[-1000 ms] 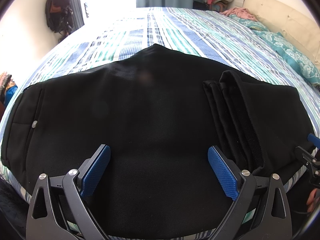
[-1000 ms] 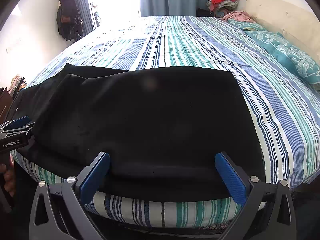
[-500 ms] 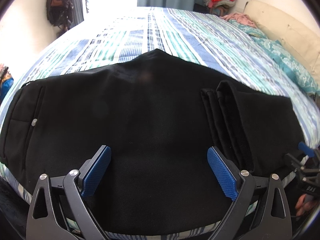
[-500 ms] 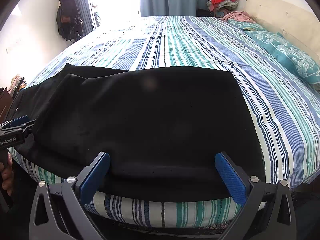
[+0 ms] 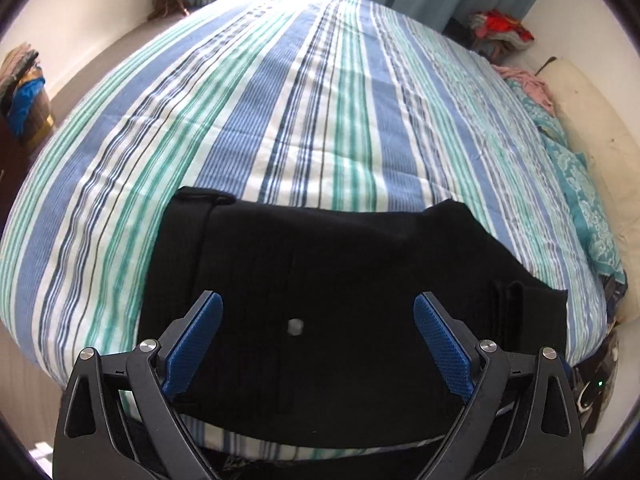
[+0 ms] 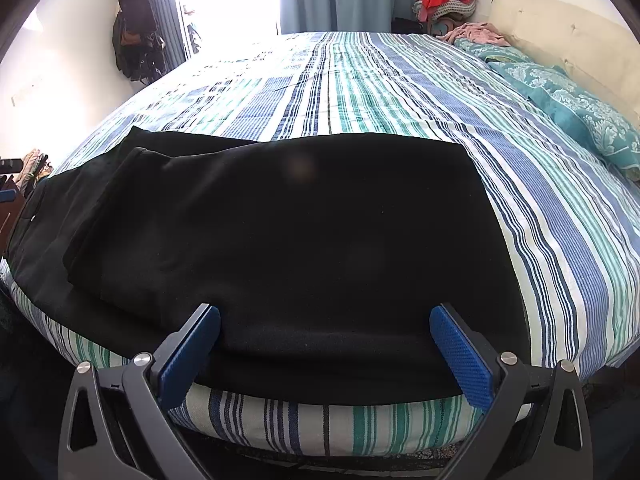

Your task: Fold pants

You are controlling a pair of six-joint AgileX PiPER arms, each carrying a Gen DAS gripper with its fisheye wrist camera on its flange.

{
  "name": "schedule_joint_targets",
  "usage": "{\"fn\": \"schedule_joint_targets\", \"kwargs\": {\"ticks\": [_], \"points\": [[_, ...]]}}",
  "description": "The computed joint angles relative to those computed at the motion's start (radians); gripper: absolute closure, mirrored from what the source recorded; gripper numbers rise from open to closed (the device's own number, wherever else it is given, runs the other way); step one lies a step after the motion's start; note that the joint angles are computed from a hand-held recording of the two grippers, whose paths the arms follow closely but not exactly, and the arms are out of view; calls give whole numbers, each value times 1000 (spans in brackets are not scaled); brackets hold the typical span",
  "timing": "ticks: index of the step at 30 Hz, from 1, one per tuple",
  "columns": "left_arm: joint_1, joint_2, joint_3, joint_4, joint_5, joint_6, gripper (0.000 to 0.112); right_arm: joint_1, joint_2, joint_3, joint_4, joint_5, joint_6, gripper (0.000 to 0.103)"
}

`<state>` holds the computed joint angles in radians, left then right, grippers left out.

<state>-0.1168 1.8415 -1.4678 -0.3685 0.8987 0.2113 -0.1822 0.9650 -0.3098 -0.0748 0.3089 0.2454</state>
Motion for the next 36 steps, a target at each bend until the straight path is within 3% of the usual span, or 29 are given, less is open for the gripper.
{"fn": "schedule_joint_targets", "kwargs": {"ticks": [3,8,10,12,17,20,36], "points": [[67,49,-53,-31,69,103,16,5,6,0,-22,-6,26,0],[232,128,-102,-298,142,252,16,9,8,0,-37,-7,43,0],[252,155,-116,-342,147,274,16,20,10,0,-75,-8,87,0],[240,190,-147,-320,159,273,16,29,14,0,-108,-10,126,0],[153,266,-178,-80,105,196,15,62,26,-3,-230,-8,271,0],[172,303,-188,-126,120,209,10,62,27,-3,-232,-8,271,0],[154,356,-267,-92,176,147,10,78,27,-4,-274,-4,322,0]]}}
